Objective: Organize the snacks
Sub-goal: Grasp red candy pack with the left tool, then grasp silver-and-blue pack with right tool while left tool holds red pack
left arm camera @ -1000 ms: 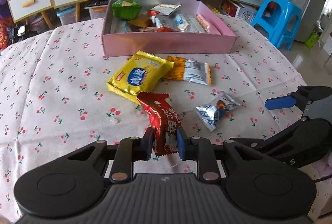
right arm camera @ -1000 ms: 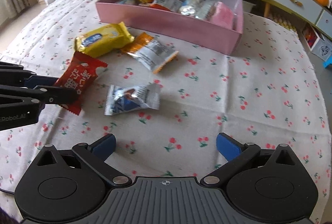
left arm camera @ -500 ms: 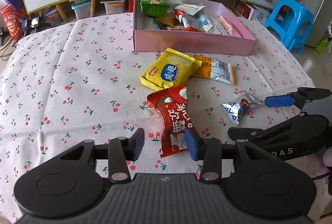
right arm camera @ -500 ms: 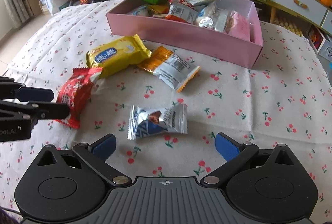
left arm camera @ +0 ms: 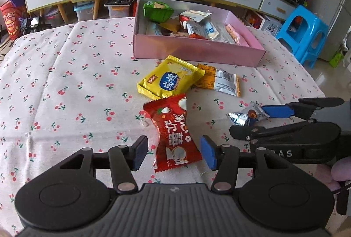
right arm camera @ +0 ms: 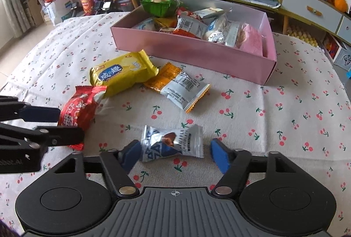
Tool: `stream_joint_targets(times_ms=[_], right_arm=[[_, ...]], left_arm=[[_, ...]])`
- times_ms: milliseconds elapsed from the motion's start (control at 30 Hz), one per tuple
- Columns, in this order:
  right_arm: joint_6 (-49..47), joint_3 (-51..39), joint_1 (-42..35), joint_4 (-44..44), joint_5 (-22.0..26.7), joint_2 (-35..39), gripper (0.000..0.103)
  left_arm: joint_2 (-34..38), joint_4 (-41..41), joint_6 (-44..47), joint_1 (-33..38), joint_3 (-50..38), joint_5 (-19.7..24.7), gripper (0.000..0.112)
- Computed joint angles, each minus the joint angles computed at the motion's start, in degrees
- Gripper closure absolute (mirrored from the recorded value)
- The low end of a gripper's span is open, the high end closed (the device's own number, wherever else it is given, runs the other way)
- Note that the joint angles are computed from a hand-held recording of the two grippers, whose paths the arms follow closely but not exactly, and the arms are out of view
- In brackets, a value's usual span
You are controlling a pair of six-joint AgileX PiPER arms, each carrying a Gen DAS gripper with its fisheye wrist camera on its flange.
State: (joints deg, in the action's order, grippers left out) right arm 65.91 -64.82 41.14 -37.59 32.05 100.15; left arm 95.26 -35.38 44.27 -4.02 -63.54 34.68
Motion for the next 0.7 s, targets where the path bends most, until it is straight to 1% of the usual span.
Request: stream_joint_targets(times_ms=[33,67,167,333,367,433,467,533,700], right_arm=[[-0.5,0.0,-0.1,0.5,-0.1,-0.2,0.045],[-1.2,0.0,-0.4,1.2,-0.2,-0.3,0.049],[-2.3,0.6,-1.3,3.3,-1.7,-1.1,0.059],[-3.7,1.1,-2.1,5.8,-2.7,-1.8,0.065],[-3.8,1.2,-2.1,6.0,-2.8,-1.9,0.066],[-4.6,1.3,-2.3,6.8,-3.0,-2.1,0.069],[-5.0,1.3,-2.4,7.2,-3.2,-2.2,0.071],[-6.4,1.5,-2.9,9.1,-3.8,-2.5,0.074],[-8.6,1.5,-3.2,11.8,-4.2,-2.8,0.075]], left_arm=[[0.0,-0.3,0.3,-0.2,0.3,-0.4,0.063],[0.0,-0.6,0.6,-0.4,0.6,-0.9,0.063],[0.0,-1.2,0.8,-0.8,0.9,-1.9,0.064],[0.4,0.8,-1.6,-2.1,1.1,-4.5,0.069],[0.5,1.5,-2.3,-2.3,1.1,-4.8,0.076],[0.6,2.1,-3.4,-2.4,0.8,-4.8,0.076],[0.5,2.2,-3.7,-2.3,0.7,-4.7,0.079],[0.3,2.4,-4.1,-2.2,0.3,-4.0,0.08],[0.0,1.1,-3.7,-1.0,-1.0,-1.5,0.08]])
